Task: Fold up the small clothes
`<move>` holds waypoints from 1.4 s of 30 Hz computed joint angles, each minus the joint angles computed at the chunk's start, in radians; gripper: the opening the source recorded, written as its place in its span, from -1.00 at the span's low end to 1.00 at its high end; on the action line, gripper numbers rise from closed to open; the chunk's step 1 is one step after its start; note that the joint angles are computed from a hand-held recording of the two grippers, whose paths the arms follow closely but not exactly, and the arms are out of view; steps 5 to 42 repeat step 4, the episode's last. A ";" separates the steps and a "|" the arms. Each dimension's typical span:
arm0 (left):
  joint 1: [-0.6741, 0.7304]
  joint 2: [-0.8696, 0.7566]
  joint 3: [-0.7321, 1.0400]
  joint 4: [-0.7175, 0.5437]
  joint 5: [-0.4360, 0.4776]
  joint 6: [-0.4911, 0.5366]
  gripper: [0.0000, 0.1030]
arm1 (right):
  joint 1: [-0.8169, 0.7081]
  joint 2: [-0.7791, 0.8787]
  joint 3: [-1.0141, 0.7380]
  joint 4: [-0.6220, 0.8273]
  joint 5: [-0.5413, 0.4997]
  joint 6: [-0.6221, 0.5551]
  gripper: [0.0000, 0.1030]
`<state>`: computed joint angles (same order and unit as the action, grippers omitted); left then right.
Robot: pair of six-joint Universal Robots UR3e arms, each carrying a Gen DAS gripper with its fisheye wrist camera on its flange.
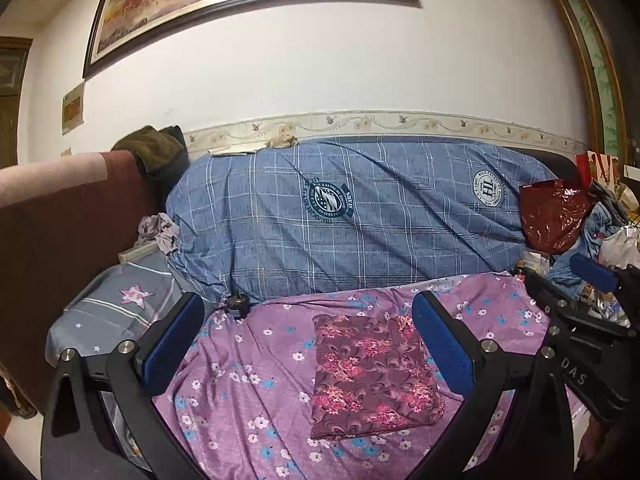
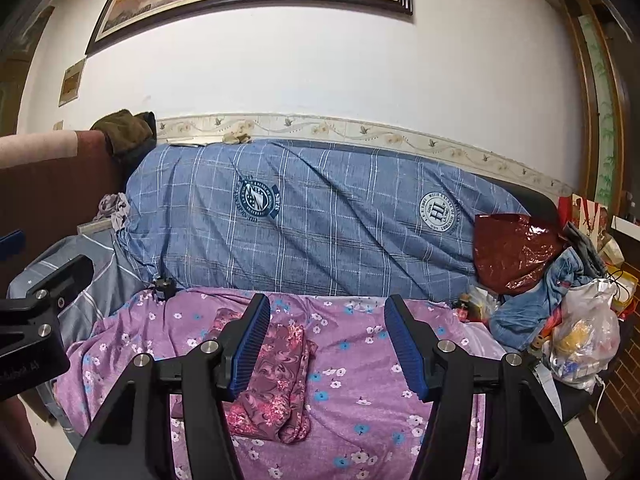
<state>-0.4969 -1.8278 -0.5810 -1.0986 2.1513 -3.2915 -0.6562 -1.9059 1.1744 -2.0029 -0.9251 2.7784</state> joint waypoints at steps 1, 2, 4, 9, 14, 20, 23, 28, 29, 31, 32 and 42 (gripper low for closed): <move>0.013 0.006 -0.018 0.016 -0.023 0.001 1.00 | 0.030 0.017 -0.002 -0.016 -0.028 0.004 0.20; 0.024 0.011 -0.036 0.037 -0.038 0.002 1.00 | 0.047 0.026 0.002 -0.026 -0.045 0.004 0.20; 0.038 -0.001 -0.034 0.043 -0.057 0.000 1.00 | 0.098 0.059 -0.003 -0.051 -0.094 0.010 0.20; 0.038 -0.001 -0.034 0.043 -0.057 0.000 1.00 | 0.098 0.059 -0.003 -0.051 -0.094 0.010 0.20; 0.038 -0.001 -0.034 0.043 -0.057 0.000 1.00 | 0.098 0.059 -0.003 -0.051 -0.094 0.010 0.20; 0.038 -0.001 -0.034 0.043 -0.057 0.000 1.00 | 0.098 0.059 -0.003 -0.051 -0.094 0.010 0.20; 0.038 -0.001 -0.034 0.043 -0.057 0.000 1.00 | 0.098 0.059 -0.003 -0.051 -0.094 0.010 0.20; 0.038 -0.001 -0.034 0.043 -0.057 0.000 1.00 | 0.098 0.059 -0.003 -0.051 -0.094 0.010 0.20; 0.038 -0.001 -0.034 0.043 -0.057 0.000 1.00 | 0.098 0.059 -0.003 -0.051 -0.094 0.010 0.20; 0.038 -0.001 -0.034 0.043 -0.057 0.000 1.00 | 0.098 0.059 -0.003 -0.051 -0.094 0.010 0.20; 0.038 -0.001 -0.034 0.043 -0.057 0.000 1.00 | 0.098 0.059 -0.003 -0.051 -0.094 0.010 0.20; 0.038 -0.001 -0.034 0.043 -0.057 0.000 1.00 | 0.098 0.059 -0.003 -0.051 -0.094 0.010 0.20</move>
